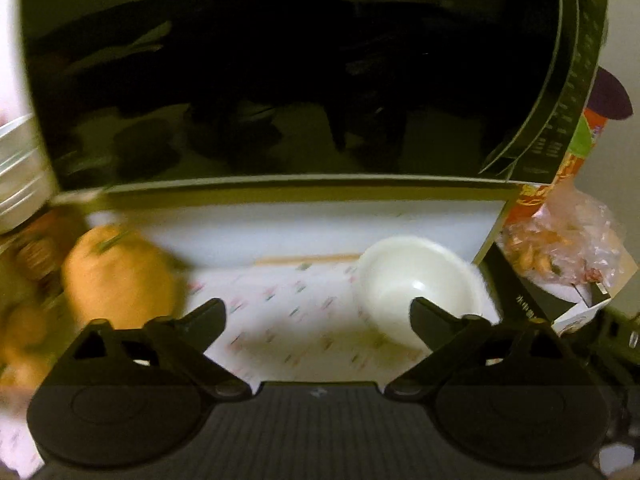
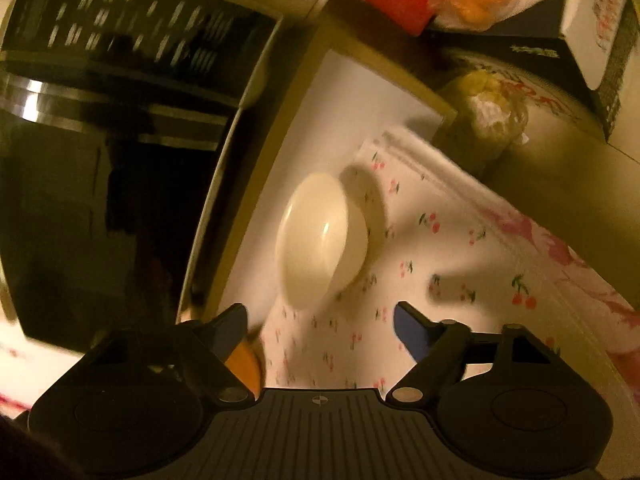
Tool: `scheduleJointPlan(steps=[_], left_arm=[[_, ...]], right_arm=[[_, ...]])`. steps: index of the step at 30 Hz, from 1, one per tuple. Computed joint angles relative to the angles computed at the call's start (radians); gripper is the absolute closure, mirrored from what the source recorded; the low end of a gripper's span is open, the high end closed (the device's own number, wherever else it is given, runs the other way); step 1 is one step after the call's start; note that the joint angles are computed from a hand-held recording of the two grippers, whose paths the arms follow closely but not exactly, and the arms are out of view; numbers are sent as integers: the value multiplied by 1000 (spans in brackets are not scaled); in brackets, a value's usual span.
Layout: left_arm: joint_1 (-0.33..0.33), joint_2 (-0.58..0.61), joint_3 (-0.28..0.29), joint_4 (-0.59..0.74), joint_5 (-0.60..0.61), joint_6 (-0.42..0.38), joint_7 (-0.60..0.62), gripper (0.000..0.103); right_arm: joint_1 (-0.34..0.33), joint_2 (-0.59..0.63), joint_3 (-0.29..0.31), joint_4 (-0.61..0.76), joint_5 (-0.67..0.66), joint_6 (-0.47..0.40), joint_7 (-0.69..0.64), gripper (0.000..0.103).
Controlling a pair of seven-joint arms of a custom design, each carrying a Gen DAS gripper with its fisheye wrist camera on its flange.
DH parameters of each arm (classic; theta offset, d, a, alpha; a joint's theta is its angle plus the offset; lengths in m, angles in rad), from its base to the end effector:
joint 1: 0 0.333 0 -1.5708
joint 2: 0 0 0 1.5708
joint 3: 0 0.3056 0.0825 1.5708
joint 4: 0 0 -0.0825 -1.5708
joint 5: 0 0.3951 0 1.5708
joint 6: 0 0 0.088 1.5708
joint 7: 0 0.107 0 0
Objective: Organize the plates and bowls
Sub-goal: 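Move both grippers to the small white bowl beside the microwave, then grasp the rim of the small white bowl with both grippers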
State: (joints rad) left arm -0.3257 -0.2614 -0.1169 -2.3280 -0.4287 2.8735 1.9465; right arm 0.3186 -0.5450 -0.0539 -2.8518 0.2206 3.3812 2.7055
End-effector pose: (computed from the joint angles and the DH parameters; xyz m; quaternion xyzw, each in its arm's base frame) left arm 0.4816 -0.2061 0.5189 -0.4821 0.7778 -0.3621 0.1773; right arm 0.3875 0.0795 0.4564 -0.1908 0.8395 0.0026 0.5087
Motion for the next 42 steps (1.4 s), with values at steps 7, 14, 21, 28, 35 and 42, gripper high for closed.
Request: scheduleJointPlan(steps=[7, 14, 21, 28, 35, 42], left_arm=[[-61, 134, 12, 103, -225, 56, 230, 53], [6, 171, -26, 137, -307, -8, 280, 94], [50, 162, -46, 142, -337, -57, 289, 101], [52, 105, -38, 122, -330, -87, 276, 102], [30, 12, -5, 72, -316, -130, 263, 102], [18, -64, 16, 27, -267, -166, 206, 103]], right_arm=[[-84, 134, 91, 46, 30, 121, 10, 63], [-64, 228, 88, 90, 20, 172, 42, 86], [-91, 217, 141, 94, 69, 165, 3, 97], [-125, 162, 198, 94, 124, 96, -44, 97], [-153, 67, 248, 87, 133, 28, -56, 99], [-190, -45, 290, 77, 79, -80, -46, 100]])
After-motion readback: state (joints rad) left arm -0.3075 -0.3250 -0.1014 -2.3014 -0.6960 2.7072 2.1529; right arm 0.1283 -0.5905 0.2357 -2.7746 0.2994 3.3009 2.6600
